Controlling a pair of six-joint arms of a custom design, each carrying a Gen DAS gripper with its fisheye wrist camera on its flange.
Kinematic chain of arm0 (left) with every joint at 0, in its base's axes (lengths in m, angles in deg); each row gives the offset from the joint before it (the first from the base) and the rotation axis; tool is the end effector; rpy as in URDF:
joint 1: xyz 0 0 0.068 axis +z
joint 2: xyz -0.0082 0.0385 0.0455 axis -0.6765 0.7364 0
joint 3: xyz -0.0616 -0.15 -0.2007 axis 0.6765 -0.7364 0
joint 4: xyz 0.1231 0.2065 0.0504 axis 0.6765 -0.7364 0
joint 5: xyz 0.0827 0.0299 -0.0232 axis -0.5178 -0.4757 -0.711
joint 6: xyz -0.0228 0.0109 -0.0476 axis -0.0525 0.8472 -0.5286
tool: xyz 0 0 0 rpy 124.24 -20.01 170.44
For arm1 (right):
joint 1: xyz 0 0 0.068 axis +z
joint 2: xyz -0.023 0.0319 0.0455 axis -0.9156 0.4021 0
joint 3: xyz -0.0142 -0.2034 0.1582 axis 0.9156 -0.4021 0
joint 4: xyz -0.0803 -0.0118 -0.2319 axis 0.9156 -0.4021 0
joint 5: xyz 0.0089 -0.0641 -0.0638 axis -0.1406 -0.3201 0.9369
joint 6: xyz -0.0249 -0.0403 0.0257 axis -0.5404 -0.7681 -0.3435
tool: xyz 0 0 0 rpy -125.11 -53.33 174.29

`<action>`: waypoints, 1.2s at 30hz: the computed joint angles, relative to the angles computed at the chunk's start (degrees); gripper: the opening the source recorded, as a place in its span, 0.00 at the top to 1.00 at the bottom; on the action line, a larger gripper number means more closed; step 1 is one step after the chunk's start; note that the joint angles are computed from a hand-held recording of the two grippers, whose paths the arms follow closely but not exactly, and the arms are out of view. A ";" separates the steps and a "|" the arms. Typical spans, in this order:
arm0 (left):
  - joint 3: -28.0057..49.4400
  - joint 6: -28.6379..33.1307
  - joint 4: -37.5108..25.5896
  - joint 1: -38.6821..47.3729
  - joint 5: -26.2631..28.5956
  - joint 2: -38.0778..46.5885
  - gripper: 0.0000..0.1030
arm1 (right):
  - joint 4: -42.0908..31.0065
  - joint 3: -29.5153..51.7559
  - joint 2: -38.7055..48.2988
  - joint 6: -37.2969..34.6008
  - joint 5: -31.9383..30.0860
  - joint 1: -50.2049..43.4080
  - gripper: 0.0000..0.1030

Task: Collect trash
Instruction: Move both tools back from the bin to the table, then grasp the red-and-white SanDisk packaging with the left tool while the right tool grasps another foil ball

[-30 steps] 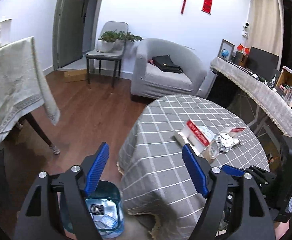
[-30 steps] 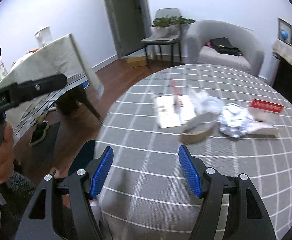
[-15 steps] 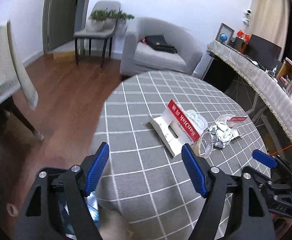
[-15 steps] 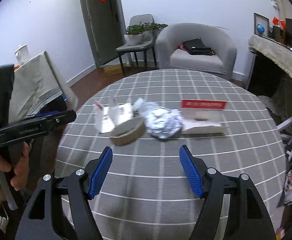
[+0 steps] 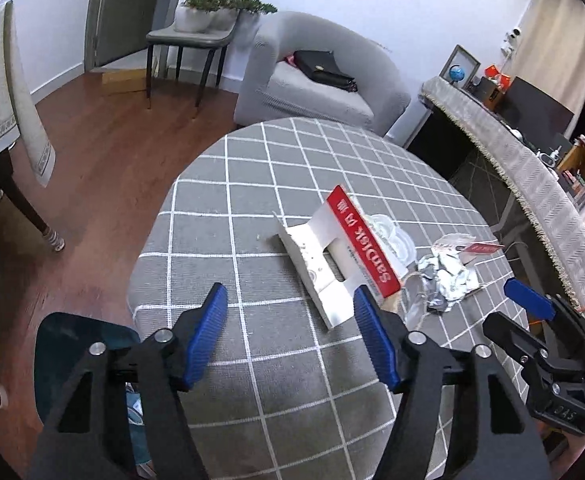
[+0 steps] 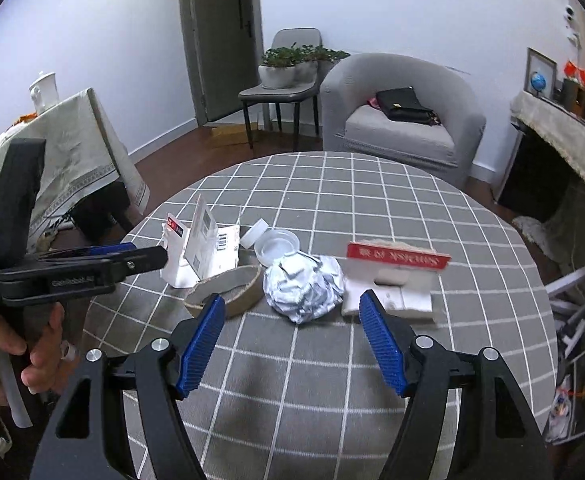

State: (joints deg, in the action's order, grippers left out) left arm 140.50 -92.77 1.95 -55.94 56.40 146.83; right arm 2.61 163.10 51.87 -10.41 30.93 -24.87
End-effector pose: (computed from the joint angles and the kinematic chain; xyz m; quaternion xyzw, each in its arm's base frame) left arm 0.3273 -0.0874 0.3047 0.0563 0.9281 -0.1969 0.3109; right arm 0.2576 0.2108 0.3292 -0.0655 0.9119 0.0670 0.3996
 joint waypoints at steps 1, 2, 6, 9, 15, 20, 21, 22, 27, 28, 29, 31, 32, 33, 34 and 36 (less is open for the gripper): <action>0.75 -0.41 -0.42 0.20 0.58 0.89 0.40 | -0.15 0.90 0.84 -0.57 -0.04 -0.14 0.32; 1.24 -0.71 -0.50 0.20 0.88 1.47 0.40 | -0.42 1.55 1.40 -0.81 0.06 -0.19 0.32; 2.90 0.76 -0.90 -0.45 0.03 3.25 0.45 | -2.35 5.31 4.99 -1.99 0.29 -0.88 0.32; 3.77 1.26 -1.22 -0.68 0.19 4.09 0.57 | -3.98 7.89 7.66 -2.60 0.98 -0.80 0.32; 4.44 1.27 -1.34 -1.81 -0.62 4.78 0.80 | -7.69 12.88 12.40 -3.60 3.61 -0.27 0.37; 4.21 2.04 -1.08 -2.56 -1.00 4.80 0.88 | -9.14 14.58 14.61 -3.61 4.41 -0.28 0.41; 4.17 2.03 -1.05 -2.59 -1.19 4.86 0.89 | -9.27 14.79 14.80 -3.64 4.57 -0.29 0.43; 4.08 1.95 -1.08 -2.56 -1.27 4.89 0.90 | -9.43 14.99 14.99 -3.58 4.66 -0.32 0.44; 3.37 2.20 -0.74 -2.28 -1.31 4.32 0.94 | -11.13 16.69 16.78 -3.63 5.50 -0.13 0.50; 3.11 2.31 -0.48 -2.31 -1.73 4.00 0.95 | -11.25 16.98 16.89 -3.70 5.66 -0.08 0.53; 2.91 2.43 -0.25 -2.31 -2.16 3.66 0.97 | -11.36 17.33 16.78 -3.65 5.41 -0.08 0.55; 2.69 2.86 -0.13 -1.99 -2.34 3.08 0.99 | -11.09 17.32 16.36 -3.54 5.11 -0.01 0.57; 2.47 3.12 -0.11 -1.82 -2.44 2.80 0.99 | -11.11 17.46 16.27 -3.53 5.27 0.07 0.57; 2.30 3.37 -0.16 -1.58 -2.58 2.56 0.99 | -11.10 17.69 16.17 -3.33 5.19 0.09 0.57; 2.12 3.55 -0.30 -1.13 -2.41 2.33 0.99 | -11.09 17.88 16.13 -3.19 5.12 0.03 0.57; 2.08 3.90 -0.73 -0.23 -1.88 2.04 0.99 | -10.99 18.22 15.78 -2.68 5.21 0.11 0.57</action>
State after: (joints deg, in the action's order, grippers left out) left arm 142.57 -88.87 1.22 -56.17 54.53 148.86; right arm -8.38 181.32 67.65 -13.09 36.14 -24.76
